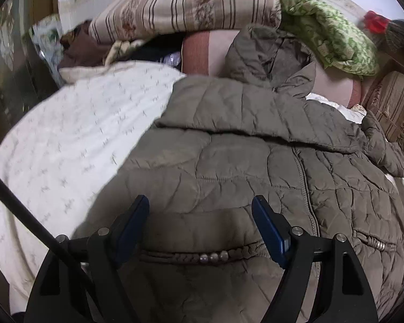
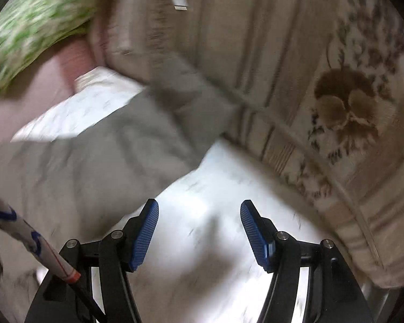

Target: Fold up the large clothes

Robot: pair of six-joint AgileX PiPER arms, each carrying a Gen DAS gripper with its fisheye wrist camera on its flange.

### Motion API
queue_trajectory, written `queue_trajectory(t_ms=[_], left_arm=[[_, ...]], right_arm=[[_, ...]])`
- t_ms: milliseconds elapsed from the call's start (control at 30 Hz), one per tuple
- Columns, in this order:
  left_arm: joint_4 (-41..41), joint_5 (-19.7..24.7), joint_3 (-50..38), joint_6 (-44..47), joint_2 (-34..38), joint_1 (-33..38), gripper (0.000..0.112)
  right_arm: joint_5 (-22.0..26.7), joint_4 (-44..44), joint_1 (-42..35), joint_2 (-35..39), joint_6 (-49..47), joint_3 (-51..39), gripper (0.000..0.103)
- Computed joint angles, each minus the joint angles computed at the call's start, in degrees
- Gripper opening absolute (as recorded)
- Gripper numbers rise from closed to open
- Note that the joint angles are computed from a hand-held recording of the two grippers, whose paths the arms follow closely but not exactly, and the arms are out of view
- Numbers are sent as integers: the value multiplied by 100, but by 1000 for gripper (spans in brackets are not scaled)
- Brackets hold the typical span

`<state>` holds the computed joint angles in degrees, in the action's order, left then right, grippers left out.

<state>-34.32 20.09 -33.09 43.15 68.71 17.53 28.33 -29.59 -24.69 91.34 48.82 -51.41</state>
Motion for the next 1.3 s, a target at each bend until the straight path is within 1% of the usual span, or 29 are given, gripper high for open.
queue_trajectory(t_ms=[67, 200, 233, 267, 300, 333, 367, 400, 433, 500, 567, 600, 667, 733, 833, 867, 933, 1000, 1067, 1133, 1233, 1300], left_arm=[[178, -92, -43, -255, 156, -117, 78], [946, -474, -69, -1124, 462, -500, 78], [1324, -582, -74, -1519, 552, -618, 78], [1535, -630, -78, -1731, 601, -667, 78], [1870, -680, -88, -2074, 683, -740, 78], [2026, -675, -110, -2231, 737, -764, 78], [2083, -655, -134, -2289, 787, -763, 78], [1990, -632, -141, -2202, 791, -741, 78], [1899, -615, -137, -2107, 766, -711, 78], [1731, -565, -110, -1911, 624, -639, 78], [1554, -479, -103, -1697, 462, -543, 78], [1241, -377, -104, -1358, 353, -425, 78], [743, -122, -156, -808, 215, -179, 78], [467, 149, -218, -456, 86, 74, 78], [-187, 560, -275, 335, -144, 603, 78], [-253, 625, -297, 417, -191, 690, 78], [-497, 828, -359, 755, -287, 1000, 78], [-816, 1090, -442, 1163, -348, 1409, 78], [-1048, 1307, -536, 1455, -352, 1764, 78], [-1254, 1521, -651, 1724, -305, 2141, 78], [-1547, 1846, -819, 2078, -146, 2738, 78], [-1672, 1980, -983, 2188, 38, 3062, 78]], right_arm=[[-155, 252, -260, 373, -247, -366, 68], [-109, 237, -364, 1016, -241, -1115, 68], [-45, 154, -339, 1165, -177, -1296, 68], [2, 168, -343, 1240, -226, -1400, 66], [42, 367, -369, 1303, -465, -1519, 36], [174, 757, -425, 1363, -875, -1695, 27], [187, 919, -474, 1345, -1055, -1755, 23], [207, 901, -488, 1254, -1098, -1751, 20], [328, 689, -444, 1170, -976, -1771, 19], [604, 44, -289, 946, -502, -1801, 17], [875, -327, -192, 610, -183, -1769, 17], [1066, -510, -112, 391, -28, -1756, 17], [1403, -569, 70, -50, -24, -1775, 17], [1568, -220, 219, -402, -395, -1836, 17], [2001, 98, 864, -958, -737, -2031, 16], [2157, 100, 1127, -1077, -751, -2117, 16], [2522, 79, 1768, -1285, -728, -2359, 16], [2867, 15, 2564, -1246, -588, -2775, 16], [3174, -73, 3393, -1082, -387, -3237, 16], [3370, -98, 4150, -803, -200, -3698, 16], [3405, -54, 5308, -181, 59, -4357, 16], [3289, 37, 5798, 394, 64, -4832, 16]])
